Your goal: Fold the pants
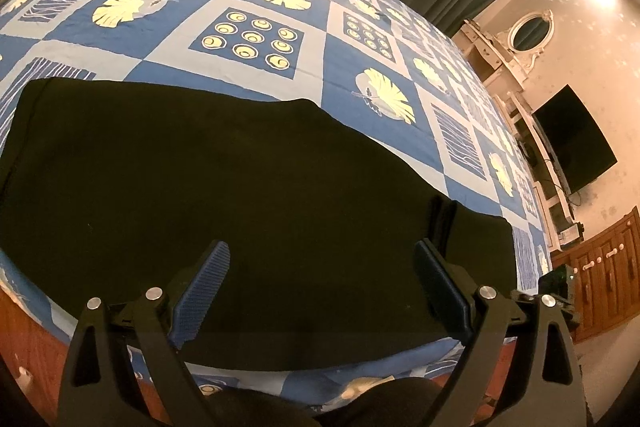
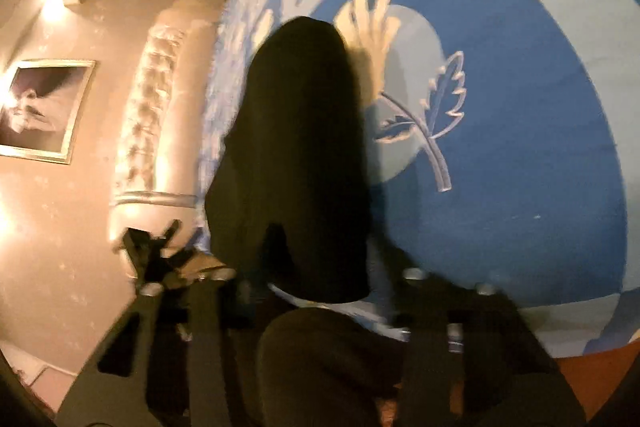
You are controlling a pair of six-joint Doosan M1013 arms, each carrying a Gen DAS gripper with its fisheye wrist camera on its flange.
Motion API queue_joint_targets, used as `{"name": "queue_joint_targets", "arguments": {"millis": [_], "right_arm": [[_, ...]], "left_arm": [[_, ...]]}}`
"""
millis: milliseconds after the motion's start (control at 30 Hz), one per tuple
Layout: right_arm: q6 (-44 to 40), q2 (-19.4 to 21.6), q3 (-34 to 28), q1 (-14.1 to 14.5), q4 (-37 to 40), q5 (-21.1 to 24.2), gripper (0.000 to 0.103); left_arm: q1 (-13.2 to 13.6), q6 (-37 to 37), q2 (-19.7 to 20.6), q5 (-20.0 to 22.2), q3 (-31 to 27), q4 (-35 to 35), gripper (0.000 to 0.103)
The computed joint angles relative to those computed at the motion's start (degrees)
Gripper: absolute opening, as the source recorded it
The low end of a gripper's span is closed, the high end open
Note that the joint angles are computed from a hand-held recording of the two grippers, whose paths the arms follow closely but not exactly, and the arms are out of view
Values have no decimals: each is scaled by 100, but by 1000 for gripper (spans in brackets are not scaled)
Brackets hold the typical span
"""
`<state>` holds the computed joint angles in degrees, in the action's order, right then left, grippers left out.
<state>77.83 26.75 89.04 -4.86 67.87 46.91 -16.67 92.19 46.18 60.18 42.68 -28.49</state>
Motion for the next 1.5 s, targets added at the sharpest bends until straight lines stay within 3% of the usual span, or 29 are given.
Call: {"name": "queue_joint_targets", "arguments": {"millis": [100, 167, 233, 300, 333, 667, 733, 800, 833, 900, 1033, 1133, 1267, 1400, 1500], "right_arm": [[-21, 4, -24, 14, -146, -28, 22], [-110, 10, -17, -5, -18, -5, 27], [-223, -27, 31, -38, 117, -74, 42], [-504, -82, 90, -102, 463, -295, 72], [-662, -73, 98, -152, 751, -365, 75], [-1169, 556, -445, -273, 2002, -190, 75], [-1020, 623, -544, -262, 1844, -222, 63], [-790, 654, -628, -264, 1400, -252, 31], [-642, 666, -653, -262, 1141, -263, 24], [-618, 665, -624, -260, 1119, -292, 21], [-567, 635, -654, -238, 957, -370, 28], [-655, 578, -580, -246, 1135, -378, 43], [-376, 427, -558, -193, 539, -434, 68], [-225, 335, -460, -169, 417, -458, 71], [-252, 320, -427, -158, 552, -401, 71]], "left_arm": [[2, -12, 7, 22, -2, -43, 92], [1, -31, 14, 42, -10, -52, 92], [2, -38, 13, 41, -5, -62, 92], [3, -34, 16, 50, -12, -70, 92], [3, -31, 18, 53, -12, -81, 92], [-5, -31, 34, 98, -35, -100, 92], [-4, -31, 42, 117, -49, -100, 92], [-3, -51, 54, 148, -69, -99, 92], [-4, -72, 59, 172, -73, -107, 92], [5, -107, 87, 216, -119, -125, 92], [21, -150, 88, 226, -118, -165, 92], [66, -71, 86, 172, -126, -265, 92], [177, 318, 66, 95, -71, -594, 92], [370, 504, 23, -134, 24, -640, 92], [690, 404, 28, -150, 121, -1253, 92]]}}
